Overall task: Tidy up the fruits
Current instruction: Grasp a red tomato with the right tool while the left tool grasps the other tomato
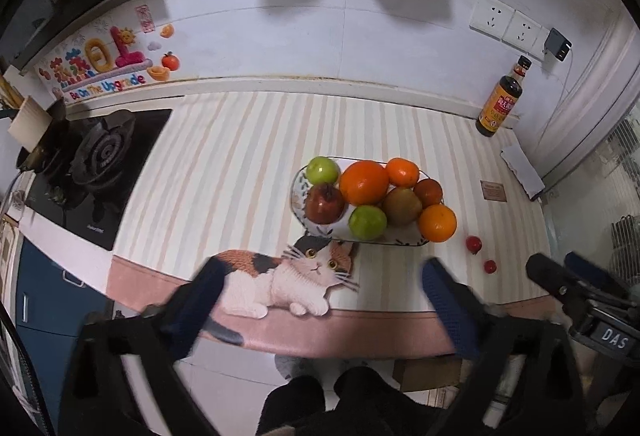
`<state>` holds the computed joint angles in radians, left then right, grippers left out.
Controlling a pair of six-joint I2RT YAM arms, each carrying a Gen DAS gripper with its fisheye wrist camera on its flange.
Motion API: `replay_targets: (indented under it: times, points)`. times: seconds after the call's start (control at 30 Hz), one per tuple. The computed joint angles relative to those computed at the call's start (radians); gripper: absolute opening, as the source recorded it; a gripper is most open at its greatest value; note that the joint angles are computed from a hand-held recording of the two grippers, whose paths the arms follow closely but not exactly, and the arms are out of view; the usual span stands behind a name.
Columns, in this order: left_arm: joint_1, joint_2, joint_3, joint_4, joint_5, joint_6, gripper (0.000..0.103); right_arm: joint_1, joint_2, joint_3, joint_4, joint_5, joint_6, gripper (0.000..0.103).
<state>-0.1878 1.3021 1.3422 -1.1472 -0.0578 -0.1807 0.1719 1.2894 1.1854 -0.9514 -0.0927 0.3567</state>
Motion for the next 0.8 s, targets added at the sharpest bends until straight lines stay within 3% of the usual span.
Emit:
replay_targets:
  times: [0.13, 0.27, 0.37, 0.53, 0.6, 0.7, 0.77, 0.8]
  points:
    - [-0.056, 0.079, -0.009, 0.075, -0.026, -0.012, 0.103, -0.175, 0.064, -0.104, 0.087, -0.124, -0.065, 0.099]
    - [-0.184, 0.216, -0.001, 0.168, -0.136, -0.016, 0.103, -0.336, 0.153, -0.218, 0.206, -0.086, -0.157, 0.099]
    - [-0.251, 0.349, 0.055, 0.184, -0.138, -0.02, 0.103, -0.439, 0.259, -0.278, 0.303, -0.071, -0.208, 0.098]
    - [-0.322, 0.571, 0.218, 0.141, -0.084, -0.026, 0.103, -0.54, 0.507, -0.282, 0.476, -0.122, -0.257, 0.069]
    - [-0.348, 0.659, 0.301, 0.116, -0.056, -0.027, 0.103, -0.555, 0.593, -0.27, 0.536, -0.145, -0.262, 0.064]
    - [-0.379, 0.776, 0.427, 0.07, -0.029, -0.011, 0.103, -0.552, 0.688, -0.261, 0.622, -0.159, -0.273, 0.054]
    - [-0.388, 0.872, 0.544, 0.013, 0.022, -0.004, 0.103, -0.537, 0.666, -0.307, 0.709, -0.157, -0.289, 0.047]
    - [-0.389, 0.905, 0.582, -0.001, 0.048, -0.007, 0.103, -0.521, 0.675, -0.316, 0.739, -0.142, -0.311, 0.037]
